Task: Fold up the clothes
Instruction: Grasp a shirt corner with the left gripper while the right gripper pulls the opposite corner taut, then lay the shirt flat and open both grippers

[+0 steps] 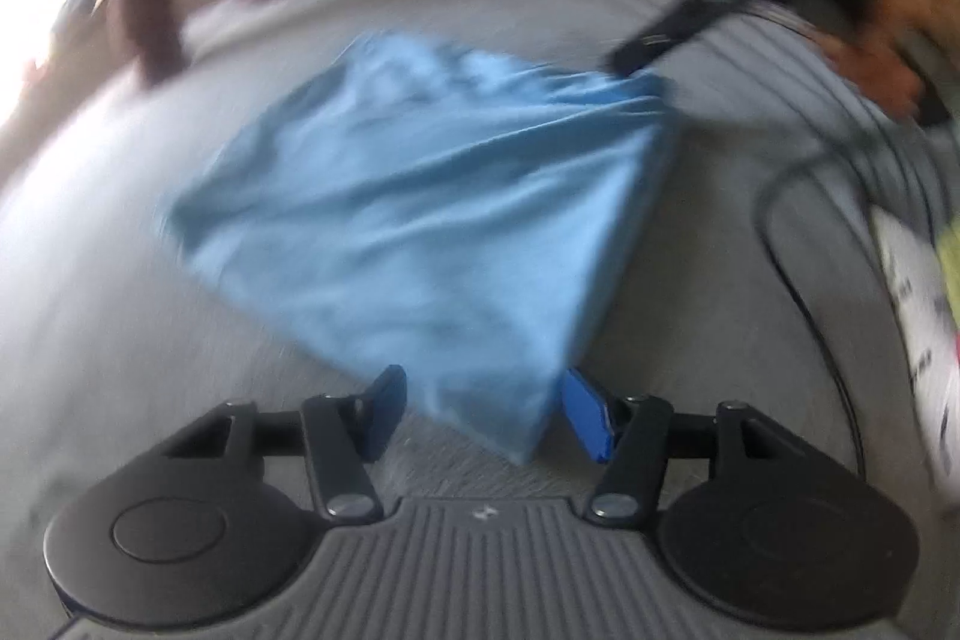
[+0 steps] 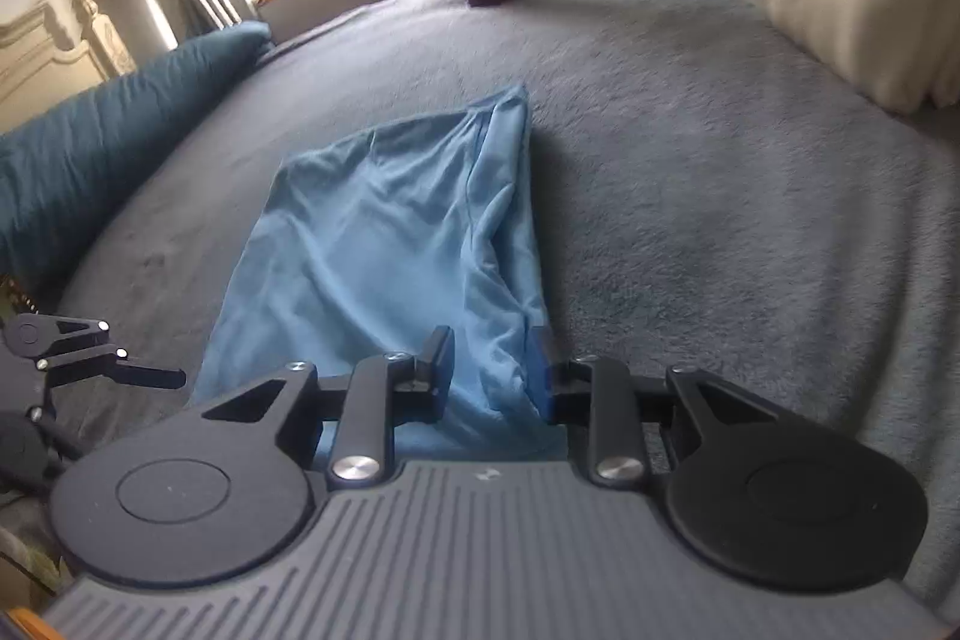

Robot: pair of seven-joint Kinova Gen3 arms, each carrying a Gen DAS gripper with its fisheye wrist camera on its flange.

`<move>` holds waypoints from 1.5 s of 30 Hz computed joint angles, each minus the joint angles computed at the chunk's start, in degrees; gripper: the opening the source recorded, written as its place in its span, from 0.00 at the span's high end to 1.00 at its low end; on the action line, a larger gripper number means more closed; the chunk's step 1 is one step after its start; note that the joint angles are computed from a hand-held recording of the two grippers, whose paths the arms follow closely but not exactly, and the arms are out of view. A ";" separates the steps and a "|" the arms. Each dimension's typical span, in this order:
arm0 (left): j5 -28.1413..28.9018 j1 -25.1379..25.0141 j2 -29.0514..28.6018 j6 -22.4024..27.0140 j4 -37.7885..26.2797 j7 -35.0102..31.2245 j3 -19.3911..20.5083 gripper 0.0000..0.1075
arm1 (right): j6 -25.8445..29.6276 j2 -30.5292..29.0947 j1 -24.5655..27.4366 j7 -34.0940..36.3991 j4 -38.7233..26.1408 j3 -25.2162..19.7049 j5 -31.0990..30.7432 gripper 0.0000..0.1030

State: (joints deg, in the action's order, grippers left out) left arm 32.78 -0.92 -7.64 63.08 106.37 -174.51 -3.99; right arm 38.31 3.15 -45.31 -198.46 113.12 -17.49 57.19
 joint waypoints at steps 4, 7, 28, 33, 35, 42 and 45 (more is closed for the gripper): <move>2.53 0.47 -0.47 -0.49 1.70 -6.56 -0.97 0.61 | 1.19 -0.27 -0.69 -1.70 0.05 -0.46 -0.48 0.75; 2.93 0.50 0.42 -1.10 1.95 -8.18 -0.61 0.73 | 1.94 0.47 -0.64 0.72 -1.05 -0.59 -2.08 0.76; 2.91 -5.37 7.55 8.63 -3.33 -12.83 1.12 0.98 | -3.86 -0.32 2.96 -1.42 1.52 2.60 -14.74 0.98; 2.38 -7.21 9.60 13.03 -7.31 -8.96 1.23 0.69 | -1.41 -2.10 5.47 9.28 -1.66 1.20 -21.58 0.93; 3.72 -8.87 9.63 14.46 -8.69 -7.60 0.48 0.54 | 2.33 -2.55 5.93 13.94 -4.62 0.21 -22.19 0.93; 9.28 -11.59 11.75 12.85 -9.41 -0.70 1.04 0.55 | -1.90 3.70 5.14 22.22 -11.20 3.29 -13.58 0.94; 8.96 -10.13 14.26 11.77 -9.21 4.75 1.98 0.55 | -5.90 7.88 6.61 24.64 -12.36 5.34 -14.90 0.96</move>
State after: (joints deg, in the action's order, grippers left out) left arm 41.74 -11.05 6.62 74.85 97.15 -169.76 -2.01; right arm 32.41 11.02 -38.70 -173.81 100.76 -12.15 42.29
